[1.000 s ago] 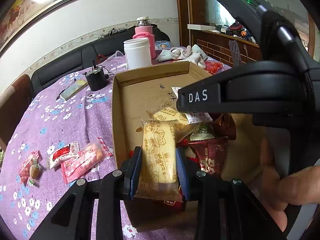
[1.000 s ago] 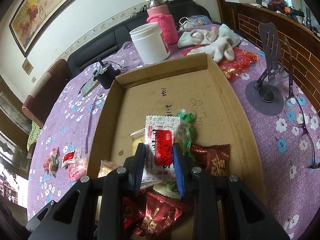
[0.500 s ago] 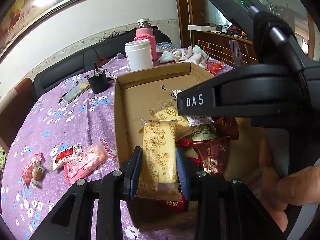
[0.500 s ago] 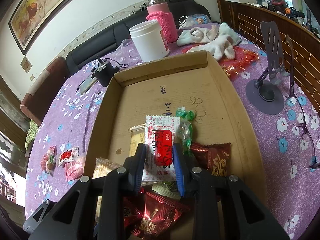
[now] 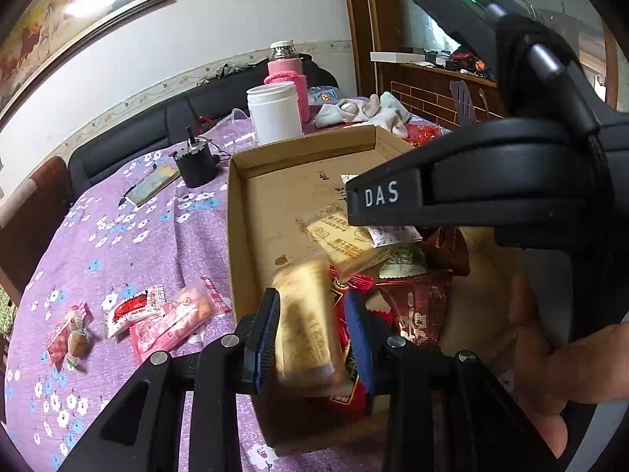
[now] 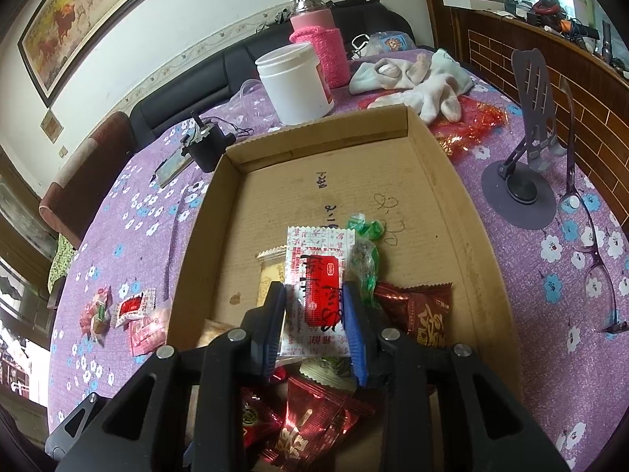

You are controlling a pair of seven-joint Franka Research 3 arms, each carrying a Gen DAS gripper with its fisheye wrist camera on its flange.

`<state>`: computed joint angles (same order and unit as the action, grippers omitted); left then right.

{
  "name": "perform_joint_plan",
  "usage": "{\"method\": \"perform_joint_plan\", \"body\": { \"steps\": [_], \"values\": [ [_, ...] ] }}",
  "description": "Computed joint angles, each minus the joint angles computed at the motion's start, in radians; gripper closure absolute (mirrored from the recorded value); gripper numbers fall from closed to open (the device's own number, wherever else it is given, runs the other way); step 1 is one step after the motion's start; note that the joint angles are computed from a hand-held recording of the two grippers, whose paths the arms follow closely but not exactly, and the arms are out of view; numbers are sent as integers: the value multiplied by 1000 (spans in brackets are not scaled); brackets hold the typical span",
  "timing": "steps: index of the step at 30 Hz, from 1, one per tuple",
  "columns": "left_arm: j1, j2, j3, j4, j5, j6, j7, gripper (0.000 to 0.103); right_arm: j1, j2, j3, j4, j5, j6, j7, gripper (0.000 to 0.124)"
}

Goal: Organize snacks
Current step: 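Open both grippers to drop the cake packet and sachet into the tray, then move both grippers back toward the remaining snacks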

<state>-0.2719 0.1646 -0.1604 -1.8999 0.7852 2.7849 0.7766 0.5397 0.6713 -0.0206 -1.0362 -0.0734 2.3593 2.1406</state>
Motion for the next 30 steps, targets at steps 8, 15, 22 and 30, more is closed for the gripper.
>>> {"method": "perform_joint_plan", "body": {
  "steps": [8, 15, 22, 30],
  "values": [
    [8, -22, -7, -13, -32, 2, 16, 67, 6, -57, -6, -91, -14, 121, 18, 94],
    [14, -73, -14, -51, -6, 3, -2, 66, 4, -71, -4, -114, -11, 158, 27, 94],
    [53, -159, -27, -129, -75, 14, 33, 65, 14, -71, -10, -113, -25, 172, 24, 94],
    [133, -302, -32, -274, -97, 38, 7, 65, 32, -67, 0, -111, -44, 200, -26, 94]
  ]
}}
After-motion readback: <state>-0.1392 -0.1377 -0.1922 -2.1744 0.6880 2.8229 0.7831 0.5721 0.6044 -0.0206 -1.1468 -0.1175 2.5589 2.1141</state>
